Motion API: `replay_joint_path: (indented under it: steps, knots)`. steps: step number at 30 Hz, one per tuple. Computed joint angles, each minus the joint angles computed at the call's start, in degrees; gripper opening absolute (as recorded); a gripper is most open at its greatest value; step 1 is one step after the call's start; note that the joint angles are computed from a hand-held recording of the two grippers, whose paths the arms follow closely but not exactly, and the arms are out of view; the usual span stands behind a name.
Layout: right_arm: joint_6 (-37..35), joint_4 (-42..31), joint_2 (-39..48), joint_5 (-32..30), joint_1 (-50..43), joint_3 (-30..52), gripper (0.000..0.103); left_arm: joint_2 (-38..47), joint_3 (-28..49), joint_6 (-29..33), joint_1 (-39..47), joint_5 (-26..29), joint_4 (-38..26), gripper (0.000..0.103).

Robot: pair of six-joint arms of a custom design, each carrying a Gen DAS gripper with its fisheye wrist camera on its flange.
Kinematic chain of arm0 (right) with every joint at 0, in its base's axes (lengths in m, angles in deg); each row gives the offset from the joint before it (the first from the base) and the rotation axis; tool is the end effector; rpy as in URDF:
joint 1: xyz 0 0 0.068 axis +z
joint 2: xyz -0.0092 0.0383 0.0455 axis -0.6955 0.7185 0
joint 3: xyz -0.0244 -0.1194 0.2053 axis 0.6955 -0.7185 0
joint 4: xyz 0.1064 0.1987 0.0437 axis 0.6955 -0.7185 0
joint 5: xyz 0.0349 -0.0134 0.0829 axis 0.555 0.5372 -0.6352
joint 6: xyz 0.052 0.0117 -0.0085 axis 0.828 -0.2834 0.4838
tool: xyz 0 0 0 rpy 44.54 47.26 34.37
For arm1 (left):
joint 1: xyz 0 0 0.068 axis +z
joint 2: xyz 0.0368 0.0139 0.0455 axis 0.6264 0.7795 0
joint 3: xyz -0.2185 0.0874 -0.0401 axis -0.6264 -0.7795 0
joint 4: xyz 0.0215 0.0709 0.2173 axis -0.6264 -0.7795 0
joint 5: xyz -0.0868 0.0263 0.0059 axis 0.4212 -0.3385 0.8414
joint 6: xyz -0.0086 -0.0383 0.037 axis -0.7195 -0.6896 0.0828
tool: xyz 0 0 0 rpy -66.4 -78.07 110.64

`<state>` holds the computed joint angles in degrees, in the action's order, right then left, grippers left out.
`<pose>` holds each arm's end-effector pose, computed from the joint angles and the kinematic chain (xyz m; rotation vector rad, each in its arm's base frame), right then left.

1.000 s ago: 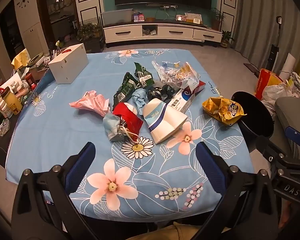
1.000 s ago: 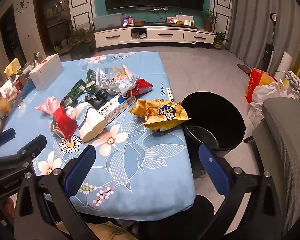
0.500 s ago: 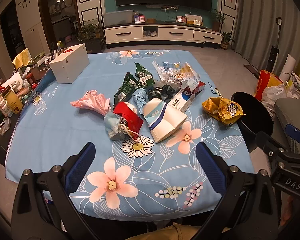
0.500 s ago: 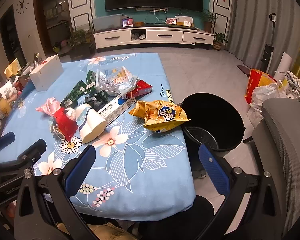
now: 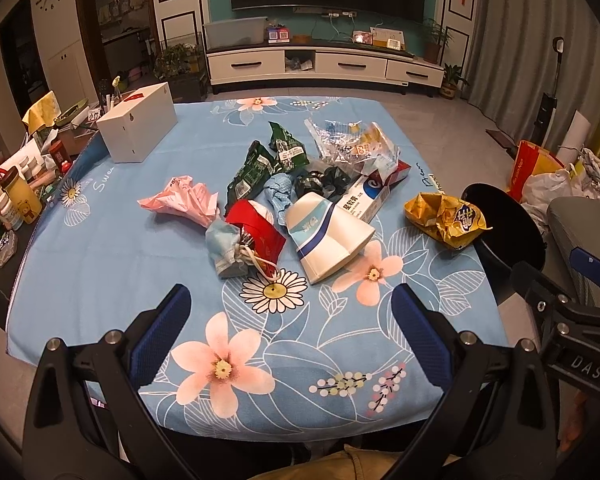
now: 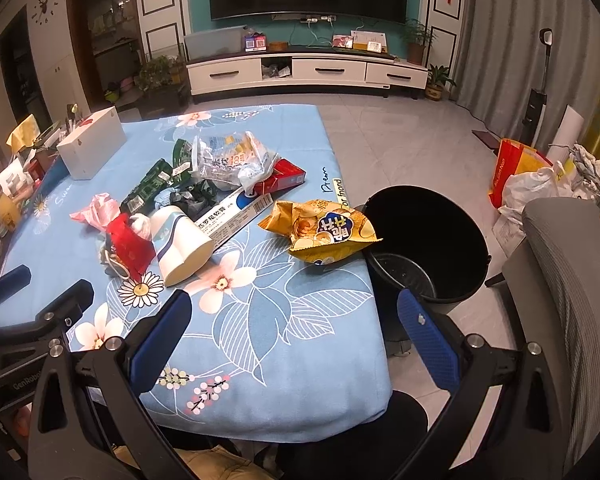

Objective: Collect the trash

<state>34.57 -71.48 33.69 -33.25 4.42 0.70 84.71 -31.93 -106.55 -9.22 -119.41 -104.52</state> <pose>0.2187 0.2305 0.1726 -0.3953 2.4221 0.1600 0.1464 -0.1296 0.1632 -0.4398 2.3951 0.1918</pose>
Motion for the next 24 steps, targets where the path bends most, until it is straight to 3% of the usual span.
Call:
replay_joint_path:
  steps: [24]
  knots:
    - [-0.2, -0.4, 1.7, 0.1, 0.2, 1.5, 0.101, -0.2, -0.3, 0.6, 0.6, 0.3, 0.4, 0.100]
